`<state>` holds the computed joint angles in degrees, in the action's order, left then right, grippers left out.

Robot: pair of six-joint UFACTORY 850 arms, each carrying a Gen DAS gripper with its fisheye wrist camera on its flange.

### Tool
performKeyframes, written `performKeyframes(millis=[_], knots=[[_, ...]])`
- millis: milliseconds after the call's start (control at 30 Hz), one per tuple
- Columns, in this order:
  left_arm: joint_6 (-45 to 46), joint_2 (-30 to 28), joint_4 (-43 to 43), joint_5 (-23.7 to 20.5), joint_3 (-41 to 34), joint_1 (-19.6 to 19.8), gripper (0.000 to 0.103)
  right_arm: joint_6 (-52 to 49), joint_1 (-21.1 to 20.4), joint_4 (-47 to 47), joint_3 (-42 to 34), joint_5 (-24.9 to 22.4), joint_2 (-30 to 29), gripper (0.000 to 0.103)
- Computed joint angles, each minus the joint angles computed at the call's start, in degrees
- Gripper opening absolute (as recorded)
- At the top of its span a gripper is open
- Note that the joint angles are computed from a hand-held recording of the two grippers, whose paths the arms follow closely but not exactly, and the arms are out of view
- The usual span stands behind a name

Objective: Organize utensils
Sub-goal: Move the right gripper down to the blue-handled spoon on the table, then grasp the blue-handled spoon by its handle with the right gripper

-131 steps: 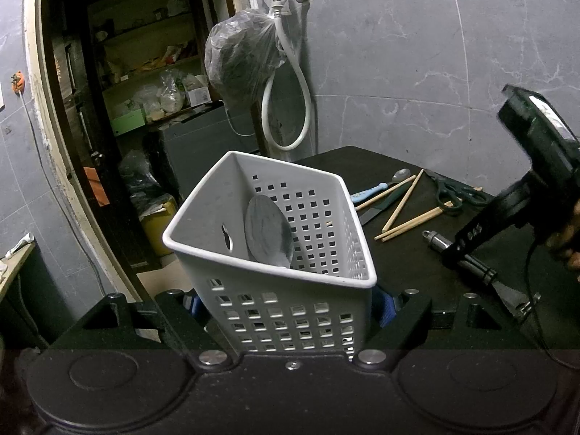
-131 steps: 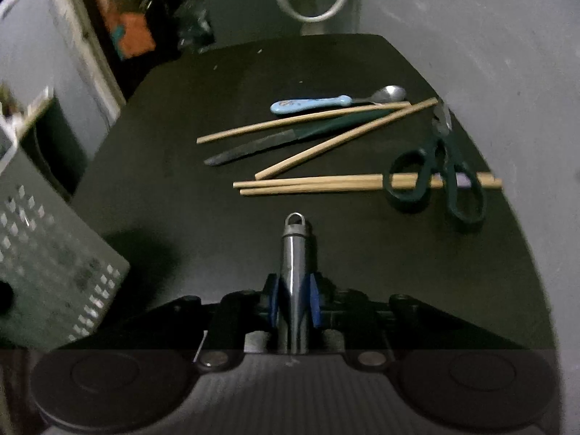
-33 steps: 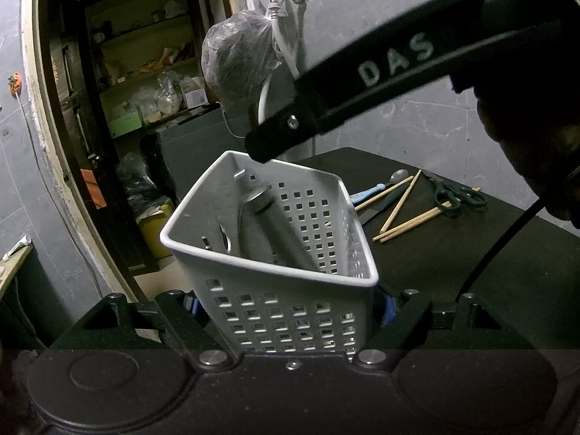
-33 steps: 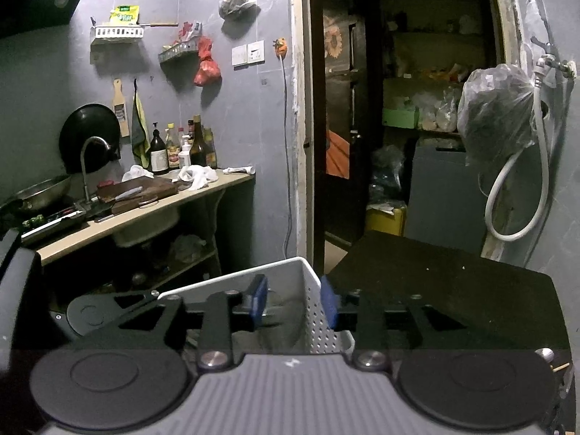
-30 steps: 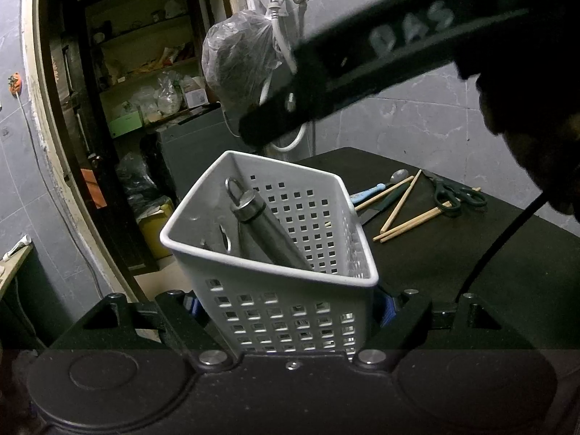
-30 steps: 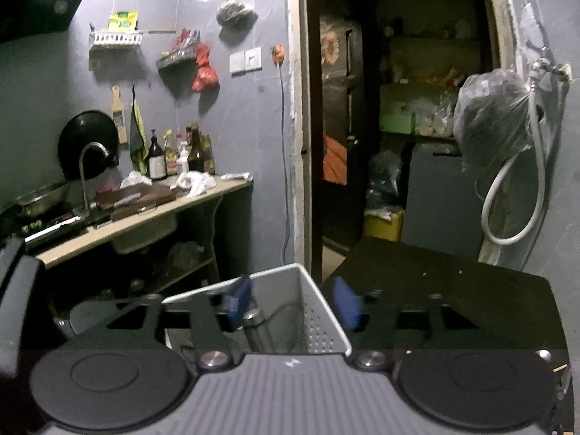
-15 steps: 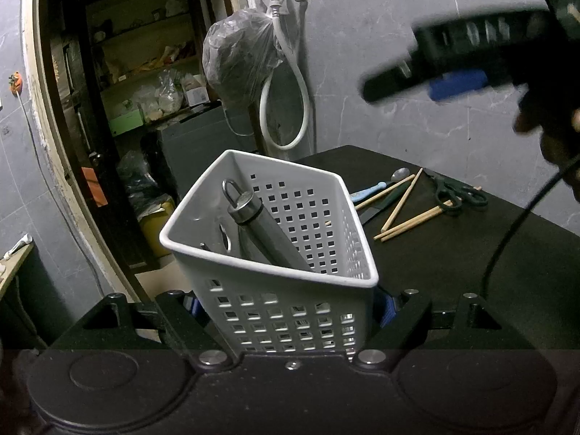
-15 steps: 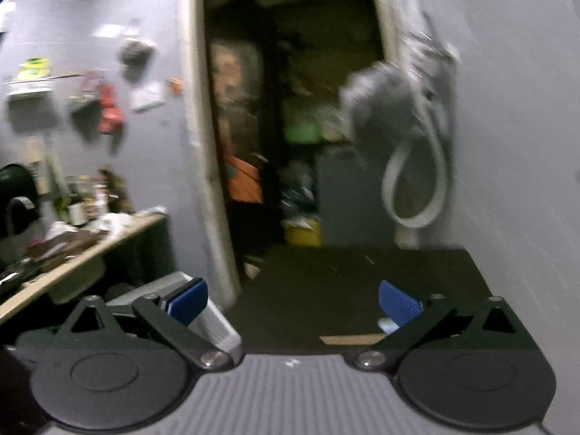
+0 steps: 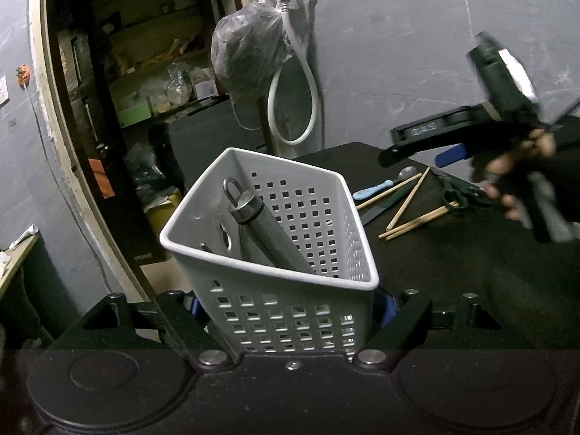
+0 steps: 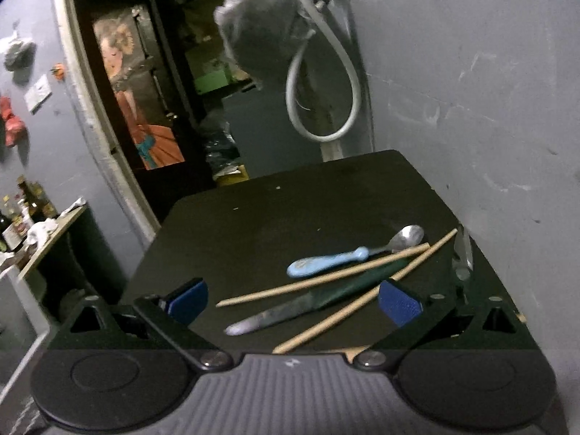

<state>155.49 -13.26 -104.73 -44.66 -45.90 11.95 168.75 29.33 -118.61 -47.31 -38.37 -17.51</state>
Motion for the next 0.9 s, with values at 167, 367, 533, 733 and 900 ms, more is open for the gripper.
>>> performKeyframes(millis=[167,367,533,733,900], knots=[[-0.6,0.7,-0.9,1.5,0.4,-0.4,0.084,4.6,-6.2,-6.3,-5.1,3.5,-5.8,0.088],[-1.5,1.5,-1.9,3.1,0.7,-1.3,0.084,-4.3,-9.6,7.0,-13.2,7.2,-12.0,0.075],[-1.6,1.7,-2.4,3.8,0.7,-1.6,0.084,-23.3,-9.9,28.4,-20.6,7.9,-16.4,0.066],[-1.3,1.6,-2.8,4.0,0.7,-1.7,0.084,-37.5,-8.3,38.7,-26.9,4.5,-20.9,0.054],[-1.3,1.6,-2.8,3.9,0.7,-1.7,0.084,-35.0,-6.9,36.1,-26.6,4.2,-21.0,0.028]])
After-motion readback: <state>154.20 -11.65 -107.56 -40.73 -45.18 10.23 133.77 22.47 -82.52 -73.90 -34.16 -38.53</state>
